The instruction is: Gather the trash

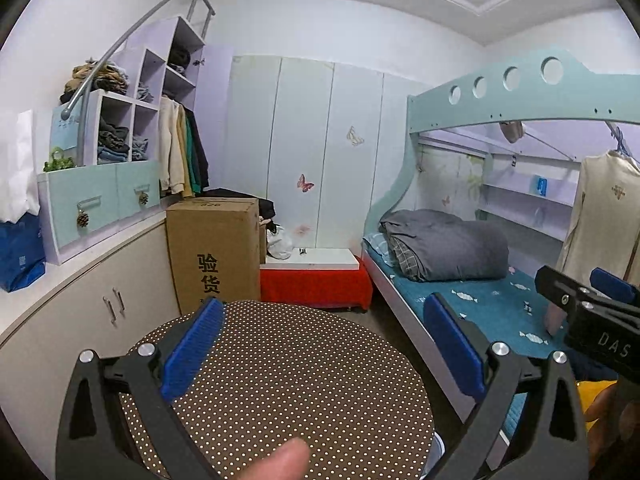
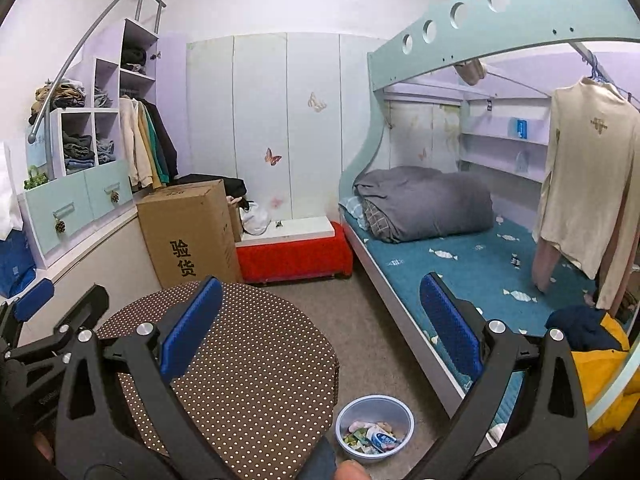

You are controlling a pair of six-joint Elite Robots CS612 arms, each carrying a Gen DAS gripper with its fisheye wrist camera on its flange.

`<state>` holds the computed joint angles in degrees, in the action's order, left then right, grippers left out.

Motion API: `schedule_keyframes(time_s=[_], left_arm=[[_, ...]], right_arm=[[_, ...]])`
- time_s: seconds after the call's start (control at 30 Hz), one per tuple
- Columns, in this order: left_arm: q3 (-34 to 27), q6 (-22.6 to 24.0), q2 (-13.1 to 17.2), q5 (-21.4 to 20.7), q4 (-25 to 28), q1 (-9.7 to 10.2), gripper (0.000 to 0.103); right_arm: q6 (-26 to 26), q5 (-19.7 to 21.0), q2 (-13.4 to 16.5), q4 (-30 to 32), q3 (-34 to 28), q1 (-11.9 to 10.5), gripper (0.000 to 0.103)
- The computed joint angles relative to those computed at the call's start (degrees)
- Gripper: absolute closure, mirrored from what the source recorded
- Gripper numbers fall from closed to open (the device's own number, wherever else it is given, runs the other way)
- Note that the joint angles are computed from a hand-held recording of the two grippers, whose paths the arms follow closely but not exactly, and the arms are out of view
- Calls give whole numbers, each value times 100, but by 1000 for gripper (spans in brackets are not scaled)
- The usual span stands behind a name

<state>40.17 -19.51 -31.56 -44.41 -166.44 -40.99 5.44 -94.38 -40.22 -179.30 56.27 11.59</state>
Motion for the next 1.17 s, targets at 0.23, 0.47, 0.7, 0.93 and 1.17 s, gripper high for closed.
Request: schedule_keyframes(time_s=[0.23, 0.47, 0.7, 0.93, 1.17], left_arm=[[260, -76, -126, 106, -139, -47, 5], [388, 61, -193, 77, -340, -54, 5], [343, 114, -175, -27, -366, -54, 5], [239, 167, -115, 28, -265, -67, 5], [-45, 91, 8, 125, 97, -72, 5]], right_arm=[[-72, 62, -64, -203, 143, -1, 6], [-98, 61, -105, -317, 230, 6, 6], [-118, 12, -110, -338, 242, 13, 6], [-96, 127, -66, -319, 189, 3, 6], [-16, 125, -61, -332, 203, -27, 6]])
